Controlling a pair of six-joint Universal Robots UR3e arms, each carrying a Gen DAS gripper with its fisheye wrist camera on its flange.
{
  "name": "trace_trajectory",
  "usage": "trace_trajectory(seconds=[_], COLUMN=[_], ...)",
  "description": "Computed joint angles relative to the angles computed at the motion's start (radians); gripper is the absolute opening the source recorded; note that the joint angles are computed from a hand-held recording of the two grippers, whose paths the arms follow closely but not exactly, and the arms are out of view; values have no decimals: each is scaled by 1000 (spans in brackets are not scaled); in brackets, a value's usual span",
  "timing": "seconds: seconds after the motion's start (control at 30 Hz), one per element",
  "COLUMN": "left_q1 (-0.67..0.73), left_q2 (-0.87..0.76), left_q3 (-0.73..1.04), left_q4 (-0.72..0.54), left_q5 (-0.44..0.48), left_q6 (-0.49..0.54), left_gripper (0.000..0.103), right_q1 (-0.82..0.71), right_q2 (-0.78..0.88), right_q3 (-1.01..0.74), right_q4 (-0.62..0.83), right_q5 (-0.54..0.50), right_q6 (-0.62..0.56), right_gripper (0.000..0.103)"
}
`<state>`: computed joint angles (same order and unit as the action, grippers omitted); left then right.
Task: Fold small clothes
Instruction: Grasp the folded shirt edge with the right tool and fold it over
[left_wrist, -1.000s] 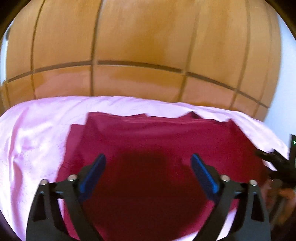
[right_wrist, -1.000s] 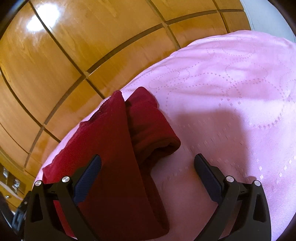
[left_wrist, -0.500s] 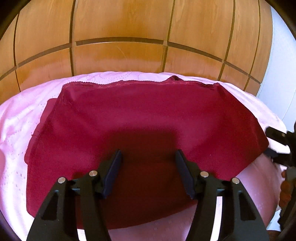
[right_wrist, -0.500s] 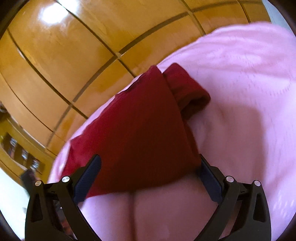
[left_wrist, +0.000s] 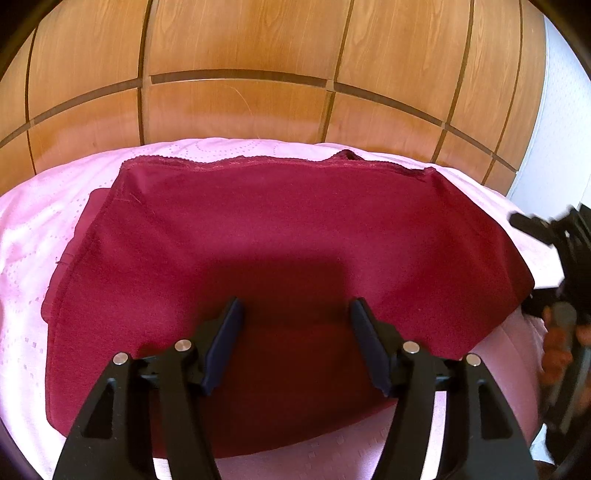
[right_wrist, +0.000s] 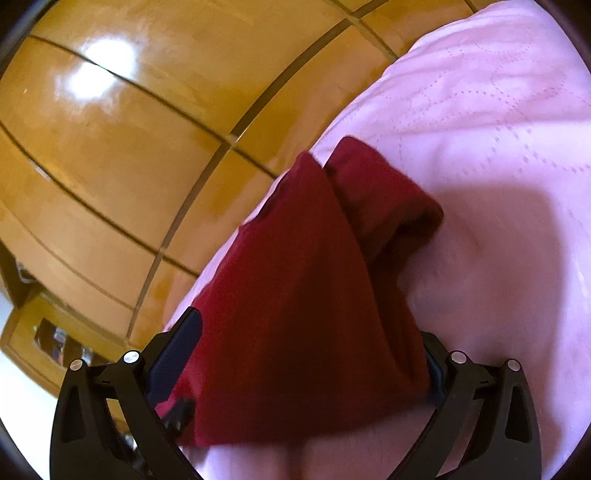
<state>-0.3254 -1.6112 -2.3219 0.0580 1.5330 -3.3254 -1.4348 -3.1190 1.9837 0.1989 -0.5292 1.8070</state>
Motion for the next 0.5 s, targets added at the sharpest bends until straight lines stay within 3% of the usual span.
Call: trace_trajectory(seconds=[0.13,0.2,0.23,0.37,0.5], left_q1=[-6,-9,-10,-23,-45], left_q2=[-3,-4,-4,-15,-28], left_q3=[4,5,5,18,42], left_q4=[-3,-3,-3,-10,-33], left_q5=[2,3,3,9,26], left_q6=[-2,-4,-4,-1,7], left_gripper=[65,66,67,73,81], right_q1=[-169,-172,-157,-108,-166], right_q2=[11,-14,-37,-59,-13], right_q3=[-85,-86,-74,60,127], right_q4=[239,226,196,98,211], right_q5=[-84,-79,-58,9,-29], right_q6=[-217,-217,-185,-87,-248], right_gripper=[96,79,76,44,41])
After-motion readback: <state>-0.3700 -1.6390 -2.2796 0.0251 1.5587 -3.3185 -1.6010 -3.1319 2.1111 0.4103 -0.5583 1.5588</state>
